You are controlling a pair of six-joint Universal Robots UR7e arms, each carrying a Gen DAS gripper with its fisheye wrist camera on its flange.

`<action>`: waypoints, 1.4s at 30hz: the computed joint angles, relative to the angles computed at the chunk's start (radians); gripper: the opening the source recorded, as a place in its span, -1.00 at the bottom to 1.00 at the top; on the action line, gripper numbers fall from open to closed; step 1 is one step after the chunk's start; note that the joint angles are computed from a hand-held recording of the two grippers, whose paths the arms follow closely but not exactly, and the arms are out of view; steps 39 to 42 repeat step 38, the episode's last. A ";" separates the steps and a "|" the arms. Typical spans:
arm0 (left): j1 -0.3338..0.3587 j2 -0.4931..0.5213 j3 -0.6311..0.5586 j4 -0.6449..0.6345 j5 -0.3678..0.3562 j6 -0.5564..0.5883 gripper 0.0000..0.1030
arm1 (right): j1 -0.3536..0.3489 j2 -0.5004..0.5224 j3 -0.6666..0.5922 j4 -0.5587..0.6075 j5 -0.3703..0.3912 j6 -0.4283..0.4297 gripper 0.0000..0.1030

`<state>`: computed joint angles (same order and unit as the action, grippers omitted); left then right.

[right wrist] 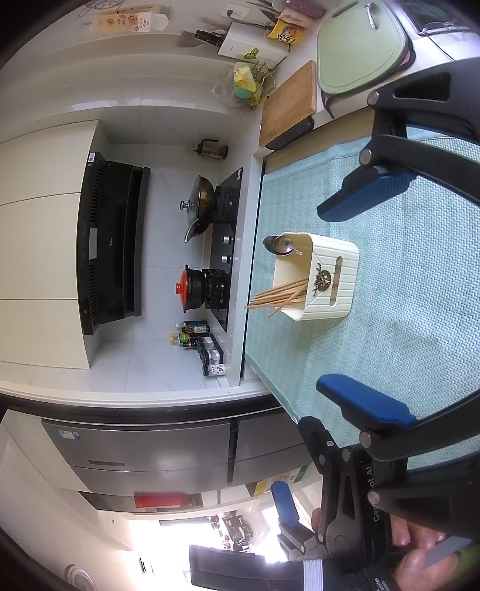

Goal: Organize utensils

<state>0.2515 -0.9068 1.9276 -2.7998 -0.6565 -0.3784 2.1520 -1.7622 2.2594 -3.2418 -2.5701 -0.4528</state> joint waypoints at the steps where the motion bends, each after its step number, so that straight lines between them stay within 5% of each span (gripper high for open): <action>1: 0.000 -0.001 0.001 -0.001 0.000 0.001 0.99 | 0.001 0.000 0.000 0.000 -0.002 0.000 0.68; 42: -0.009 -0.007 0.010 -0.001 -0.007 0.011 0.99 | -0.005 -0.013 0.020 0.013 -0.029 0.013 0.68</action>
